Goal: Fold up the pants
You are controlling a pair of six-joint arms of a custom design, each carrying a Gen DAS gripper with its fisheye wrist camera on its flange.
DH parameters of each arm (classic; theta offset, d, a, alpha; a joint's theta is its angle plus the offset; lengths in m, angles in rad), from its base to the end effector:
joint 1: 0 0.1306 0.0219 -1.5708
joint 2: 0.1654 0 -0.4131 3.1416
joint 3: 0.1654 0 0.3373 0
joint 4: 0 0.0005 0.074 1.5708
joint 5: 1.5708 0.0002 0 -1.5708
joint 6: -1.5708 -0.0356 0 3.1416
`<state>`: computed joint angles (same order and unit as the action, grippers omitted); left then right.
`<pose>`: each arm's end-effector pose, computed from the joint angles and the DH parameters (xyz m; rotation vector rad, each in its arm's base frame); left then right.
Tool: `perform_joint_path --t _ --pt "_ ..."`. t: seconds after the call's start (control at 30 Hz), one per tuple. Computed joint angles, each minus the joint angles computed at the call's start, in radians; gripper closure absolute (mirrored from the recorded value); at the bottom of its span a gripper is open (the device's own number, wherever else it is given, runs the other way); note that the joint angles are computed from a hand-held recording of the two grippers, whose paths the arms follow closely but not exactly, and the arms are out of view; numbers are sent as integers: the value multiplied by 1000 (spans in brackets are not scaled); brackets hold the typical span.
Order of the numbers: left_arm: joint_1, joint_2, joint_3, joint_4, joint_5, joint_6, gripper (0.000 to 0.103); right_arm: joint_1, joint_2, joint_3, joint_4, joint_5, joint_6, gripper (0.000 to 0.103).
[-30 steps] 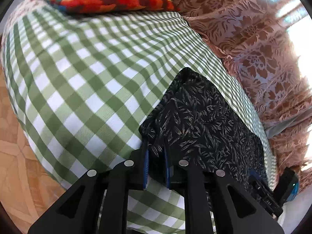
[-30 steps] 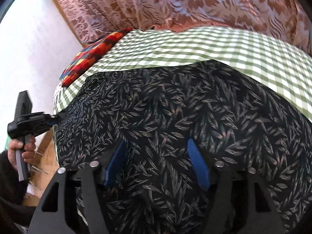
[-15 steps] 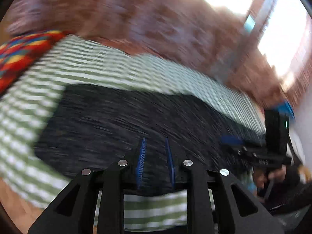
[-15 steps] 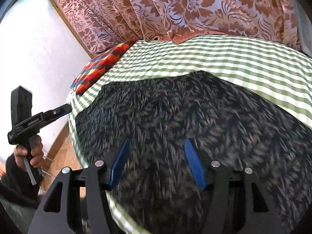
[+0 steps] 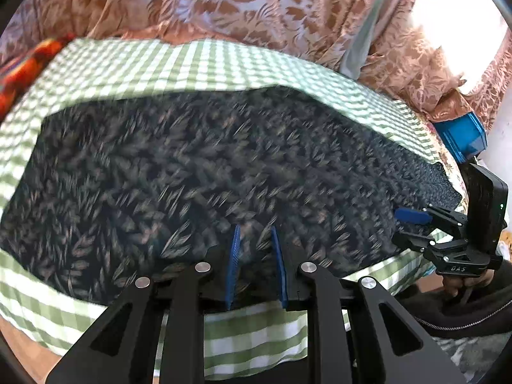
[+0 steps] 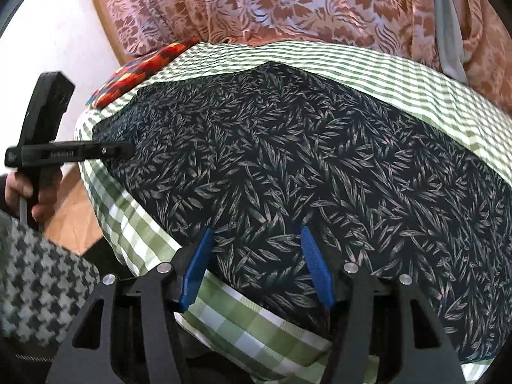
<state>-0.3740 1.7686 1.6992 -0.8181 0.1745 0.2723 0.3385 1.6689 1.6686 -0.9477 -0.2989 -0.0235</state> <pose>0.5317 -0.2159 0.4087 0.2050 2.4963 -0.4904 0.4963 0.1853 0.4415 -0.5186 2.4828 0.5220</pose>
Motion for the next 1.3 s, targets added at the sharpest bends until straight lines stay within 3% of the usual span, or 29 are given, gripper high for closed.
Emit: perform_joint_path --t 0.03,0.17,0.3,0.53,0.77,0.87,1.0,1.23,1.3 --pt "-5 2 7 16 5 3 72 -6 2 11 -14 -13 -9 46" --pt "-38 35 64 32 10 -18 61 -63 -15 30 -25 -86 -112 46" --pt "-60 110 164 -35 8 -18 61 -161 -63 -6 13 -140 -249 46" --pt "-72 173 237 -56 31 3 61 -429 -210 -149 64 -83 -495 46" --pt "-73 177 235 -50 51 19 48 -682 -310 -324 169 -77 -800 57" --pt "-80 179 240 -60 31 7 47 -703 -305 -359 208 -87 -837 59" --pt "-81 181 240 -62 40 24 43 -725 -292 -420 332 -118 -918 64" --pt "-82 192 248 -64 58 49 31 -758 -240 -448 455 -136 -940 72" --pt "-81 192 249 -62 65 51 30 -758 -228 -430 447 -126 -920 73"
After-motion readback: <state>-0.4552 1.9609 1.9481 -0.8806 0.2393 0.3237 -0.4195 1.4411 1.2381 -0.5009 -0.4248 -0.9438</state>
